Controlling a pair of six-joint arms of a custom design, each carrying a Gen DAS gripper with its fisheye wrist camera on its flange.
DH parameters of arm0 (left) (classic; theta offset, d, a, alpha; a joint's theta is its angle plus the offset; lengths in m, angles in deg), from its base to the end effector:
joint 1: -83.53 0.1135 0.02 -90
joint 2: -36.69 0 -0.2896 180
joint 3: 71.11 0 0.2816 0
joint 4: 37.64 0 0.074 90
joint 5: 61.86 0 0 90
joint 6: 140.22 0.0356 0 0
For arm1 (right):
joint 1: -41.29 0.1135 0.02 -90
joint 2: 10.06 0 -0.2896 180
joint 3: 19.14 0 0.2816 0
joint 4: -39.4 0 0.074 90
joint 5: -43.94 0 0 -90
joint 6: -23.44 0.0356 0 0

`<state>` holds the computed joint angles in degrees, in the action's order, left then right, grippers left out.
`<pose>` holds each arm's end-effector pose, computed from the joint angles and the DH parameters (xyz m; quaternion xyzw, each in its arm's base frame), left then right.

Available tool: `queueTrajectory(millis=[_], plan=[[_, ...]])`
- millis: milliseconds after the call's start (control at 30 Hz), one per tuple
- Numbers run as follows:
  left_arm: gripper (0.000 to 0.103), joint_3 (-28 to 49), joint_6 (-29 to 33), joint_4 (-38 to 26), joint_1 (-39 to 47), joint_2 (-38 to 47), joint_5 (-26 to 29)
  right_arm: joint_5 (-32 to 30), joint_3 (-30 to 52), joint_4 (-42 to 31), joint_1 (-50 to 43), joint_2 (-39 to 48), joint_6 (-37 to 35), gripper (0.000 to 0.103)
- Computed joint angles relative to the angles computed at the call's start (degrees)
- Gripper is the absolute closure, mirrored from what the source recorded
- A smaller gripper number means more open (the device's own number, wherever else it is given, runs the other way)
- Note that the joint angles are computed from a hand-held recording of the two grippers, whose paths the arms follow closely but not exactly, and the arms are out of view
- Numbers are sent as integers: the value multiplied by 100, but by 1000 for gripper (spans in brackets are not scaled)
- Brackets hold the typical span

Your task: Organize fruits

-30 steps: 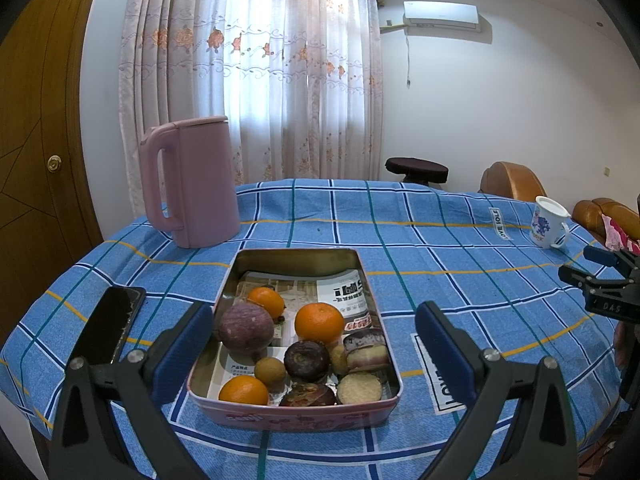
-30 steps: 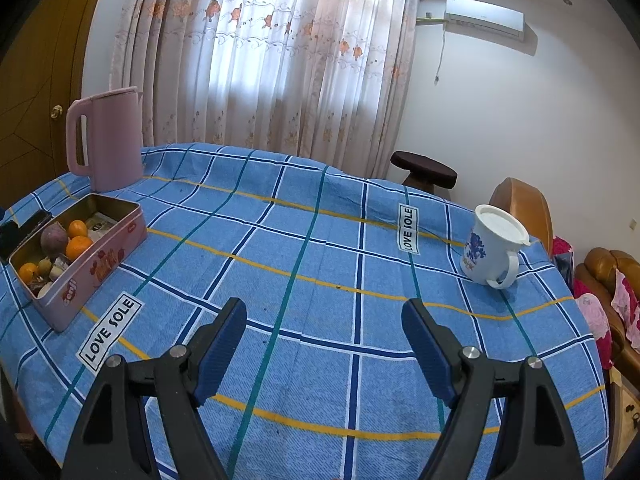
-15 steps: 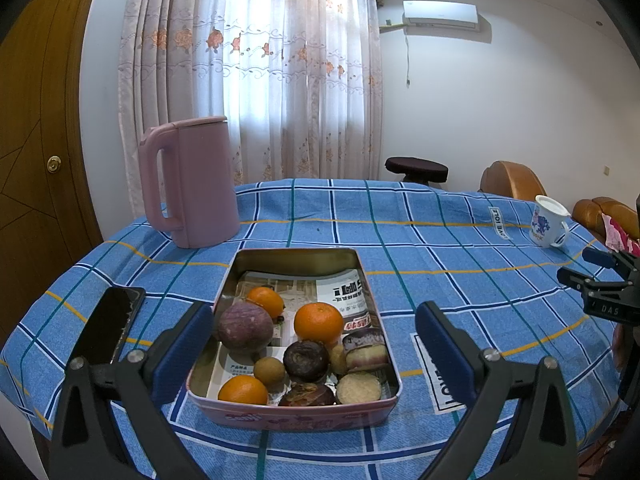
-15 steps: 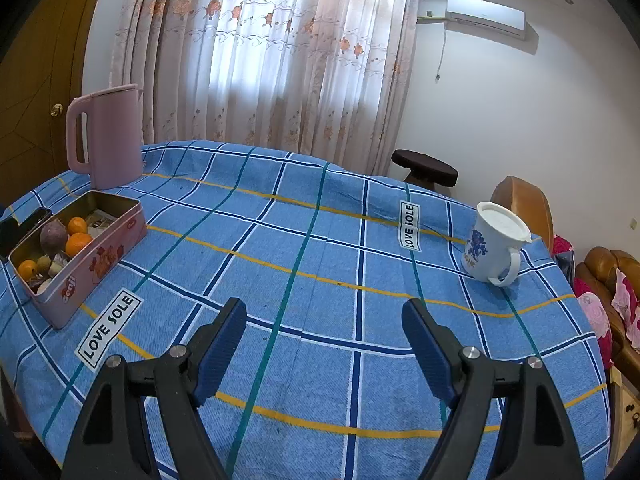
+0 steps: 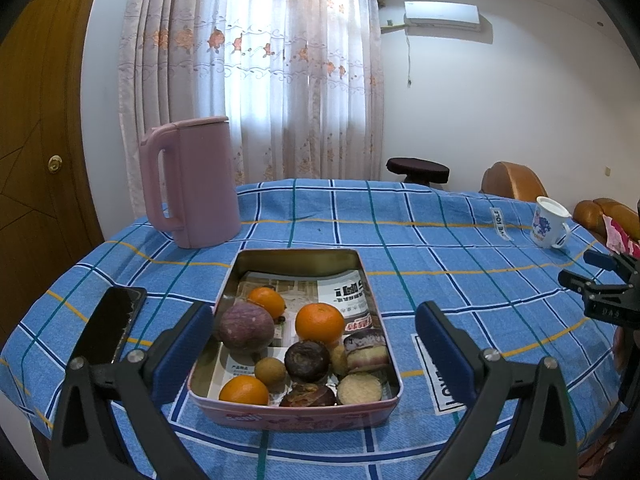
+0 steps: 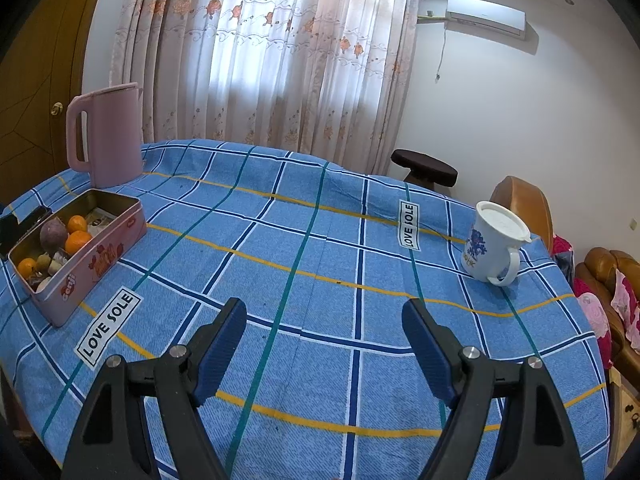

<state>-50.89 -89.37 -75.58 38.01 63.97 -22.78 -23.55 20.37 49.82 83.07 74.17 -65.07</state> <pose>0.0970 -0.0593 0.1434 -0.1179 0.8420 0.0609 0.5229 0.2173 0.1759 0.1433 -0.2131 0.8455 0.0085 0.4895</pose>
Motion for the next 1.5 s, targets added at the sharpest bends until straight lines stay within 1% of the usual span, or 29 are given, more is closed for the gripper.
queueTrajectory(millis=[167, 900, 1167, 1333, 1400, 1500], plan=[[0, 38, -96, -15, -148, 103, -91, 5, -10, 15, 4, 0, 1, 22], [0, 54, -133, 26, -191, 199, -137, 9, 29, -53, 62, 4, -7, 22], [0, 130, -169, -165, -219, 158, -173, 8, 53, 28, 121, 117, 13, 22], [0, 134, -187, -150, -205, 215, -174, 42, 79, 21, 206, 122, 25, 22], [0, 114, -100, -130, -137, 130, -109, 60, 91, 10, 232, 123, 34, 22], [0, 129, -196, -136, -216, 251, -194, 55, 99, 20, 246, 143, 43, 22]])
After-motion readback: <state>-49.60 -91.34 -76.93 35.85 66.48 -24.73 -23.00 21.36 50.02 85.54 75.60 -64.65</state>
